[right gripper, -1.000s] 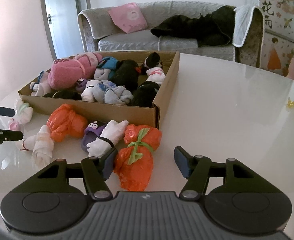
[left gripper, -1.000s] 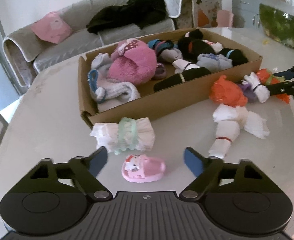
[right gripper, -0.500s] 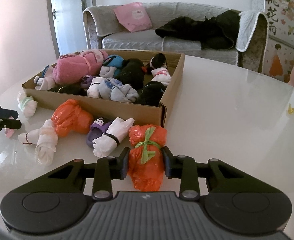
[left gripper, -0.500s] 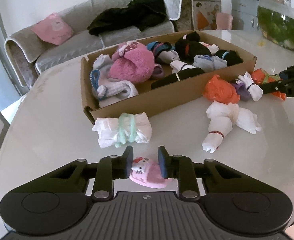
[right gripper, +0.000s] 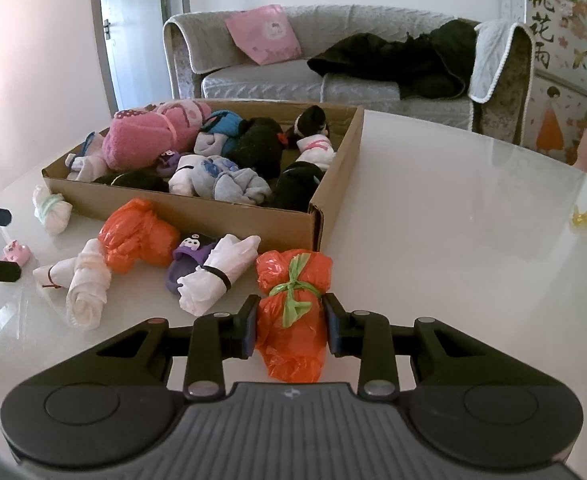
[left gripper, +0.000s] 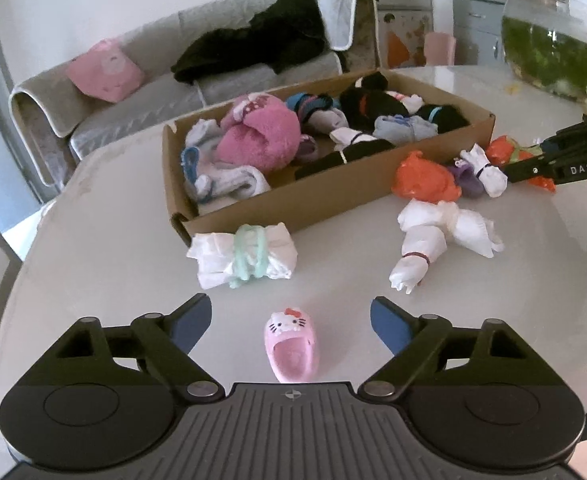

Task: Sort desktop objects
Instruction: 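Grasp the pink slipper with the left tool while the right tool grasps the orange green-ribboned bundle, then carry the pink slipper and orange bundle over the cardboard box with both tools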

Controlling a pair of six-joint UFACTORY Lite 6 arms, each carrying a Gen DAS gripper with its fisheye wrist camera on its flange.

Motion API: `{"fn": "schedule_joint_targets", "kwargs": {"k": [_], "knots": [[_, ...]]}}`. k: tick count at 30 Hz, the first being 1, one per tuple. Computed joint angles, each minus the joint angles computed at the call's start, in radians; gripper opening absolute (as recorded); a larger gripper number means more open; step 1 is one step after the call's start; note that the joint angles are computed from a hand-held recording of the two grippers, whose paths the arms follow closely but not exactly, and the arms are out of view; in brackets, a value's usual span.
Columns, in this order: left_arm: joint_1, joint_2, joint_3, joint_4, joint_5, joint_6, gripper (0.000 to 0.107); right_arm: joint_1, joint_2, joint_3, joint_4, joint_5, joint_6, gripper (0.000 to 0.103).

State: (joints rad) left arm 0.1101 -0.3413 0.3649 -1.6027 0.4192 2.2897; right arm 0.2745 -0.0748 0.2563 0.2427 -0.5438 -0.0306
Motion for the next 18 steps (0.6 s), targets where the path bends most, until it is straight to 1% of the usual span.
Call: {"fn": "schedule_joint_targets", "kwargs": {"k": [2, 3, 4, 5, 7, 8, 10, 11, 12, 16, 18], "knots": [[0.003, 0.017, 0.005, 0.005, -0.01, -0.003, 0.09, 0.002, -0.005, -0.001, 0.003, 0.003, -0.003, 0.03], [0.0, 0.032, 0.011, 0.009, -0.018, -0.006, 0.088, 0.005, -0.004, 0.0, 0.008, 0.004, -0.006, 0.03], [-0.005, 0.053, 0.021, 0.029, -0.026, -0.027, 0.08, 0.007, -0.002, 0.001, 0.01, 0.004, -0.006, 0.03], [0.011, 0.056, 0.021, 0.047, -0.003, -0.045, 0.077, 0.009, -0.002, 0.002, 0.013, 0.004, -0.007, 0.03], [0.035, 0.059, 0.032, 0.133, 0.032, -0.137, 0.059, 0.013, -0.002, 0.002, 0.019, 0.005, -0.01, 0.03], [0.045, 0.053, 0.03, 0.153, 0.04, -0.167, 0.056, 0.015, -0.002, 0.002, 0.02, 0.004, -0.01, 0.03], [0.059, 0.031, 0.019, 0.19, 0.052, -0.215, 0.042, 0.015, -0.003, 0.001, 0.018, 0.005, -0.006, 0.03], [0.06, 0.015, 0.009, 0.2, 0.051, -0.228, 0.038, 0.012, -0.006, 0.0, 0.015, 0.006, -0.004, 0.03], [0.057, -0.001, -0.001, 0.204, 0.045, -0.237, 0.036, 0.009, -0.01, -0.002, 0.013, 0.008, -0.004, 0.03], [0.032, -0.03, -0.02, 0.186, 0.014, -0.243, 0.035, -0.003, -0.017, -0.006, -0.006, 0.012, 0.006, 0.03], [0.026, -0.037, -0.02, 0.204, 0.009, -0.268, 0.035, -0.01, -0.024, -0.008, -0.021, 0.013, 0.015, 0.03]]}}
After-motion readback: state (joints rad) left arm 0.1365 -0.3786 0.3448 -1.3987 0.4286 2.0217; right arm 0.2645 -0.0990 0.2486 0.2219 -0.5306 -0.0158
